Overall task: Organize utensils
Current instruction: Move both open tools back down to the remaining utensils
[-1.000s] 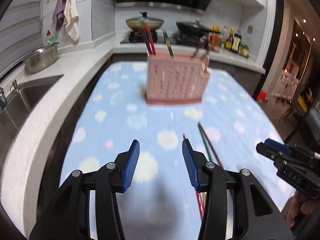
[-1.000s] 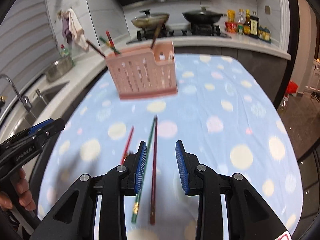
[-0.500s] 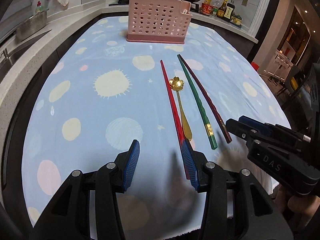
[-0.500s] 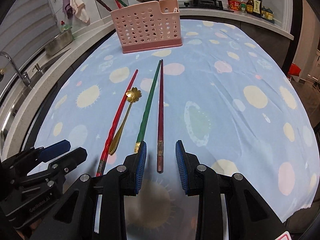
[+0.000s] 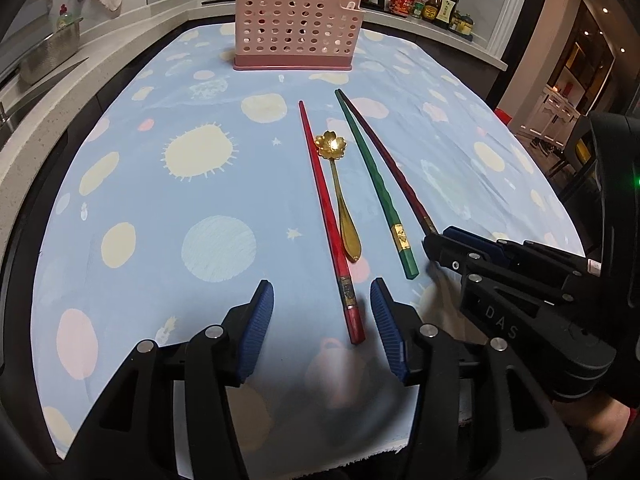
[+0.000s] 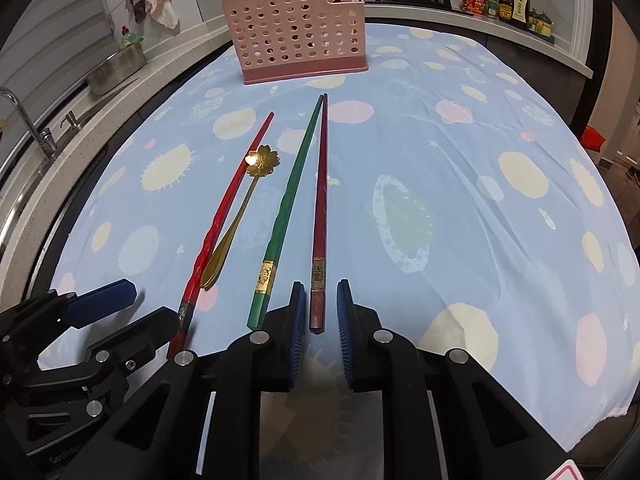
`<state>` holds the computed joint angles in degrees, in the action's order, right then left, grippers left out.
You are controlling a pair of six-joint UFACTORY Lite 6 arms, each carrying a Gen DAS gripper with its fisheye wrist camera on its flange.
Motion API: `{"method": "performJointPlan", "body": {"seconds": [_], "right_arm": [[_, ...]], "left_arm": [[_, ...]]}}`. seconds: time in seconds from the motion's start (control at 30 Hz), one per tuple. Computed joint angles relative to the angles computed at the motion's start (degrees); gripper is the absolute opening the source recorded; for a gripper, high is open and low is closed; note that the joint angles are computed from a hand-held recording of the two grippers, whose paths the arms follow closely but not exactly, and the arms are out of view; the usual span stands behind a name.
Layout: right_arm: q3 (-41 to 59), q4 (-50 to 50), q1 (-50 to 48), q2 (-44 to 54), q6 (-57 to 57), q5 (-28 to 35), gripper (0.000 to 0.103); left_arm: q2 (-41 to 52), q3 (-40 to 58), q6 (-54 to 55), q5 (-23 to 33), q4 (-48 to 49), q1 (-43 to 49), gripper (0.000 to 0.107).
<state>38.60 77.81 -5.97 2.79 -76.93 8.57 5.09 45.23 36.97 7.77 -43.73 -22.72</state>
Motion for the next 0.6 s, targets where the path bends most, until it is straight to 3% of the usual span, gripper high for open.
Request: {"method": "performJointPlan", "body": {"seconds": [0.37,0.43,0.6], "right_arm": [[1.07,6.14,0.75,1.47,-6.13,-0.95,0.011],[0.95,7.14,0.65,1.41,-7.25,-0.87,0.011],[0.65,9.37,0.68,1.31,-9.55,-0.93,0.011]], "left_arm": [[2.11,0.06,0.79,-1.59,-1.33,-1.03,0.047],[2.52,0.43,-3.26,-2.10,2.83,-1.14,0.043],[2.97,0.63,2.19,-2.62,-2.10,-1.03,0.028]]}}
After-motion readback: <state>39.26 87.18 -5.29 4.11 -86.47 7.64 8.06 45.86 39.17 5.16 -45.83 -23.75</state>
